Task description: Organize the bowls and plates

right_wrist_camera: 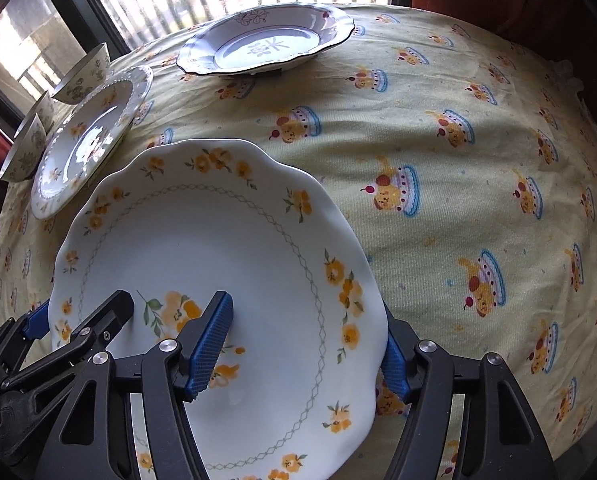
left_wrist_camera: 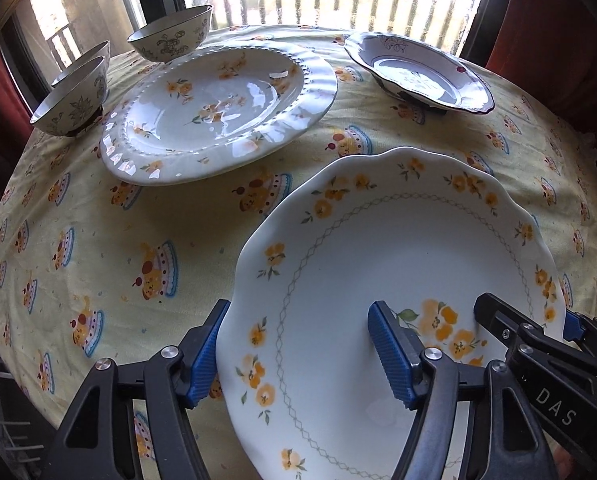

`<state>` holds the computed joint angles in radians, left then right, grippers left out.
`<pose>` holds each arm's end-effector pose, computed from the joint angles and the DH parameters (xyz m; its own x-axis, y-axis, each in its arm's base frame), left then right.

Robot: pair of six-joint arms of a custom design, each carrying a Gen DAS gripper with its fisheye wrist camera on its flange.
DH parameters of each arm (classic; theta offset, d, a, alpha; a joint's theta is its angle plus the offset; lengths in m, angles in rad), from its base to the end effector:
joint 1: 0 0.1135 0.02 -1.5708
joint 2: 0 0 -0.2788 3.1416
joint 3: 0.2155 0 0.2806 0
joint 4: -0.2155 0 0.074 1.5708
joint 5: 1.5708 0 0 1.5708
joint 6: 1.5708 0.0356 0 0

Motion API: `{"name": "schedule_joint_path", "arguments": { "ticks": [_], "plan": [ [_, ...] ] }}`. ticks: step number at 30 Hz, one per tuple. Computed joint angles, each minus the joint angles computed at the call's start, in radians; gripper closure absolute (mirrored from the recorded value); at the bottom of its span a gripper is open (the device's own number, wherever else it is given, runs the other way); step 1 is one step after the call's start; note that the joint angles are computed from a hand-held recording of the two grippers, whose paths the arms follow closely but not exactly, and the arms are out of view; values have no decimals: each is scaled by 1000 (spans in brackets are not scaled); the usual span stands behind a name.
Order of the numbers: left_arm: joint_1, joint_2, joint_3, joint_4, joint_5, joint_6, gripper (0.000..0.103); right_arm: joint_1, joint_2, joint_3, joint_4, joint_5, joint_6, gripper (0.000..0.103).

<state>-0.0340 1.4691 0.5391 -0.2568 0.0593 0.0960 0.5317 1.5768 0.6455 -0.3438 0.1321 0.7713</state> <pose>0.2445 -0.0104 0.1054 -0.9170 0.1269 -0.3782 0.1447 0.9893 -0.0188 0.2310 0.1304 0.1036 -0.9185 0.2614 -0.2968 0.2381 0.9647 0.1128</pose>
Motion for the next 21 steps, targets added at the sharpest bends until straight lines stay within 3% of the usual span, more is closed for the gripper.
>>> {"name": "schedule_joint_path", "arguments": {
  "ticks": [10,21],
  "plan": [
    [96,-33,15,-70,84,132,34,55,12,45,-75,32,101,32],
    [349,-47,95,-176,197,401,34,229,74,200,-196,142,299,33]
  ]
}}
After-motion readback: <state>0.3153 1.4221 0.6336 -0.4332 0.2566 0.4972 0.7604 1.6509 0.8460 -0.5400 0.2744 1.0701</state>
